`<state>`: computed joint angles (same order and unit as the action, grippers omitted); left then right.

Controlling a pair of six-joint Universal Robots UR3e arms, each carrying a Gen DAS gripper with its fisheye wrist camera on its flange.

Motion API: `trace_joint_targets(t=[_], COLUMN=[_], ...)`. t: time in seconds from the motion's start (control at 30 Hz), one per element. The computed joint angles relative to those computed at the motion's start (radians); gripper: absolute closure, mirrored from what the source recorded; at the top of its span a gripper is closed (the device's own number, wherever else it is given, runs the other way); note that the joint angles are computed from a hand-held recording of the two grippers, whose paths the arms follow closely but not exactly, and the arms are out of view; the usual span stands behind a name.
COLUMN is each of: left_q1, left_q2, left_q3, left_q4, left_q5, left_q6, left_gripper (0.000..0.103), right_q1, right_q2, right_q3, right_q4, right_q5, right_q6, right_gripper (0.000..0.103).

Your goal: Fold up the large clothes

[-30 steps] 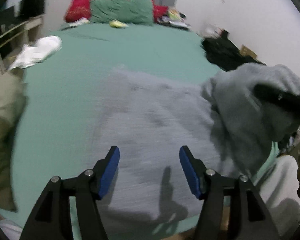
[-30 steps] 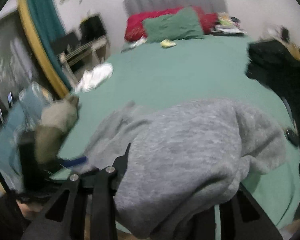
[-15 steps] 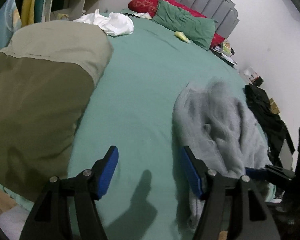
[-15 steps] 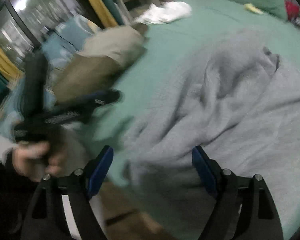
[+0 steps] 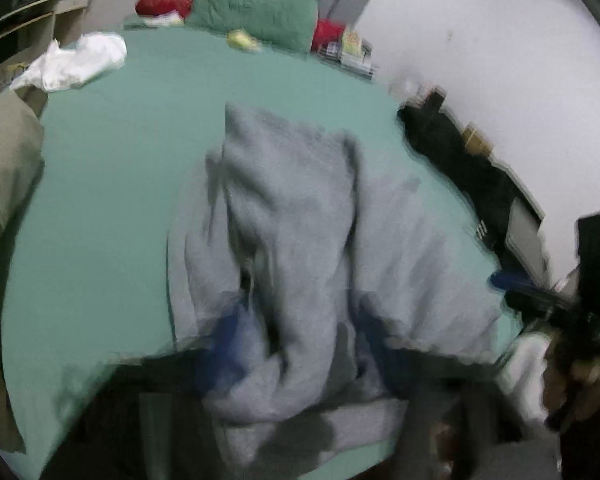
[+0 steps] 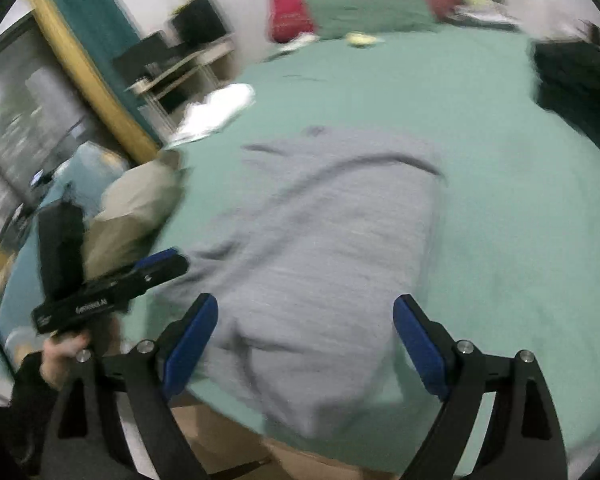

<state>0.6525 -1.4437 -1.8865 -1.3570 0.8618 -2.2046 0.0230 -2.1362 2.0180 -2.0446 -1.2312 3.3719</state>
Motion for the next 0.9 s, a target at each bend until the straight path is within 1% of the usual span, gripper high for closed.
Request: trace_joint_targets(t=[0.03, 0.1, 0.13, 0.2, 0.23, 0.27, 0.3, 0.33, 0.37, 0.4, 0.47, 0.53, 0.6, 0.7, 0.8, 0.83, 0.9], left_q1=[0.007, 0.079, 0.112, 0.206, 0.230, 0.244, 0.247, 0.243, 0.225, 0.206, 0.195, 0.194, 0.199, 0.140, 0.025, -0.028, -0.126], left_q2=[0.006, 0.078, 0.112, 0.173, 0.188, 0.198, 0.199, 0.184, 0.150, 0.114, 0.117, 0.138, 0.152, 0.094, -0.052, -0.112, -0.221], left_q3=[-0.013, -0.068, -0.081, -0.081, -0.084, -0.094, -0.112, -0.123, -0.124, -0.108, -0.097, -0.073, -0.053, -0.002, 0.087, 0.118, 0.197], left_q4=[0.000, -0.012, -0.030, -0.134, -0.144, -0.133, -0.098, -0.063, -0.035, -0.029, -0.037, -0.068, -0.085, -0.015, 0.097, 0.152, 0.245], left_q5=[0.016, -0.003, -0.007, -0.021, -0.014, 0.004, 0.033, 0.070, 0.110, 0.143, 0.149, 0.129, 0.075, 0.049, 0.064, 0.087, 0.157], left_q6=[0.003, 0.048, 0.062, 0.118, 0.120, 0.121, 0.118, 0.095, 0.064, 0.042, 0.041, 0.071, 0.082, 0.020, -0.079, -0.113, -0.182], left_gripper=[0.091, 0.092, 0.093, 0.093, 0.094, 0.094, 0.094, 0.094, 0.093, 0.091, 0.081, 0.044, 0.032, 0.029, 0.028, 0.028, 0.028], right_q1=[-0.031, -0.116, -0.139, -0.147, -0.123, -0.110, -0.084, -0.090, -0.127, -0.134, -0.131, -0.148, -0.196, -0.301, -0.422, -0.442, -0.405], right_q2=[-0.026, -0.127, -0.145, -0.166, -0.156, -0.140, -0.132, -0.145, -0.172, -0.176, -0.182, -0.212, -0.247, -0.316, -0.381, -0.379, -0.320], right_q3=[0.038, 0.142, 0.163, 0.211, 0.244, 0.263, 0.275, 0.306, 0.338, 0.342, 0.316, 0.279, 0.253, 0.227, 0.173, 0.165, 0.161], right_q4=[0.006, 0.026, 0.035, 0.042, 0.006, 0.001, -0.012, -0.017, 0.007, 0.015, 0.044, 0.099, 0.149, 0.248, 0.358, 0.356, 0.254], right_q5=[0.011, 0.090, 0.108, 0.141, 0.137, 0.144, 0.144, 0.165, 0.213, 0.227, 0.205, 0.186, 0.202, 0.256, 0.319, 0.329, 0.302], right_q6=[-0.015, -0.070, -0.090, -0.120, -0.112, -0.136, -0.136, -0.155, -0.186, -0.191, -0.206, -0.218, -0.242, -0.303, -0.360, -0.364, -0.315], right_gripper=[0.015, 0.015, 0.015, 0.015, 0.015, 0.016, 0.016, 0.016, 0.016, 0.016, 0.016, 0.016, 0.015, 0.015, 0.015, 0.015, 0.015])
